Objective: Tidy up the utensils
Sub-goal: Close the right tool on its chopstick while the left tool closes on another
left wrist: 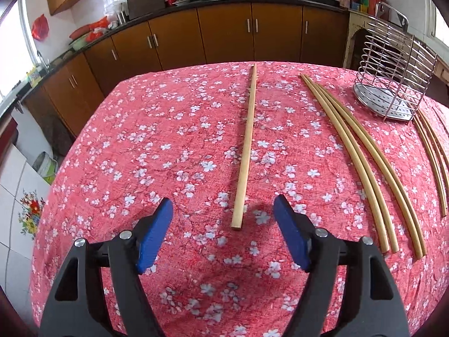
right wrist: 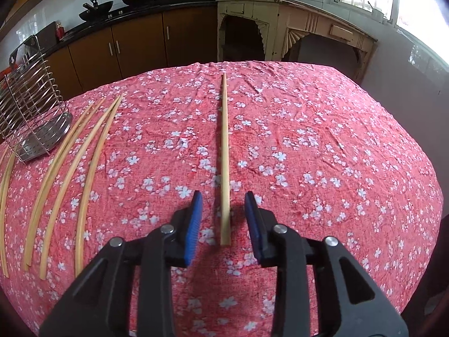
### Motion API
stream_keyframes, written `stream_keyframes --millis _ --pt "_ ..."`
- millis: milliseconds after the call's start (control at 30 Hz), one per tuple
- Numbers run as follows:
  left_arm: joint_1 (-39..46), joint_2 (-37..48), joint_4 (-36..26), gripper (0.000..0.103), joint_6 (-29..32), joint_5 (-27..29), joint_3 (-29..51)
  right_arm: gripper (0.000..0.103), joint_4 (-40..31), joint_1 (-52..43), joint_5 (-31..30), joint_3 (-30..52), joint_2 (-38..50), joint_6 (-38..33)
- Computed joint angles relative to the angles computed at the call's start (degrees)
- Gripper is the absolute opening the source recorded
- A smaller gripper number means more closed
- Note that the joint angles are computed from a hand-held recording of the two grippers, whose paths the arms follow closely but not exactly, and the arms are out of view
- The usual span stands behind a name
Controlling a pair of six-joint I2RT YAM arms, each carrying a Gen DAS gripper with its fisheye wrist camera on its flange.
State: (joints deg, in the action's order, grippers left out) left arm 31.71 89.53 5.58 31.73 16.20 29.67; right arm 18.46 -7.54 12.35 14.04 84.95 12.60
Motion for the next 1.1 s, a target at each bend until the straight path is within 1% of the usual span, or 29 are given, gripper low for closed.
stream_keyframes --millis 133,200,300,367,433,467,500,533,567,600,733,900,933,967,1100 --pt "1.9 1.8 -3.7 0.074 0.1 3.4 2.5 0.032 -0.5 0.9 1.1 0.2 0.0 0.4" --pt "2.4 2.1 -4.1 0.074 0.4 3.9 2.9 0.032 -0.6 1.1 1.1 0.2 -0.1 0.6" --pt "1.0 0.7 -1.1 0.074 0.3 1.5 0.8 0.031 -0.7 0.8 0.5 0.2 -0.2 0.5" --pt "-0.2 -0.5 0.7 0.073 0.5 -0.2 -0.8 0.029 -0.7 0.1 -0.8 -0.1 -0.7 0.1" --pt "-0.5 -1.0 0.5 0.067 1.5 0.6 -1.1 0.018 -0.7 0.1 -1.5 -0.9 -1.6 0.3" --pt "-0.4 -1.1 0.1 0.056 1.9 1.3 -1.1 0.017 -0.9 0.5 -1.2 -1.1 -2.0 0.6" --pt "-0.2 -1.2 -0.5 0.042 2.6 2.3 -1.0 0.013 -1.0 0.9 -0.9 -1.3 -2.3 0.7" --pt "-0.4 -1.5 -0.3 0.034 2.6 2.3 -1.3 0.010 -1.2 1.3 -0.7 -1.4 -2.5 0.8" --pt "-0.6 -1.6 -0.5 0.022 2.8 2.4 -1.4 0.009 -1.2 1.6 -0.5 -1.5 -2.5 0.9" --pt "-0.8 -1.9 -0.7 0.017 3.3 2.5 -1.6 0.009 -1.3 1.7 -0.4 -1.6 -2.6 0.8" --pt "-1.8 -3.3 0.7 0.016 3.1 0.8 -3.4 0.010 -1.7 1.9 -0.8 -2.6 -4.1 1.4" --pt "-1.3 -3.8 0.7 0.015 3.1 1.0 -3.9 0.009 -2.3 2.0 -1.2 -3.4 -5.6 1.6" --pt "-1.3 -4.0 0.6 0.014 3.1 1.1 -4.1 0.008 -2.3 2.0 -1.2 -3.5 -5.7 1.6" --pt "-1.2 -3.9 0.0 0.007 3.3 1.7 -3.8 0.008 -2.4 1.9 -1.4 -3.6 -6.0 1.6" --pt "-0.4 -4.6 -1.3 0.007 3.3 3.3 -4.0 0.007 -2.9 1.7 -2.1 -5.3 -9.0 1.8"
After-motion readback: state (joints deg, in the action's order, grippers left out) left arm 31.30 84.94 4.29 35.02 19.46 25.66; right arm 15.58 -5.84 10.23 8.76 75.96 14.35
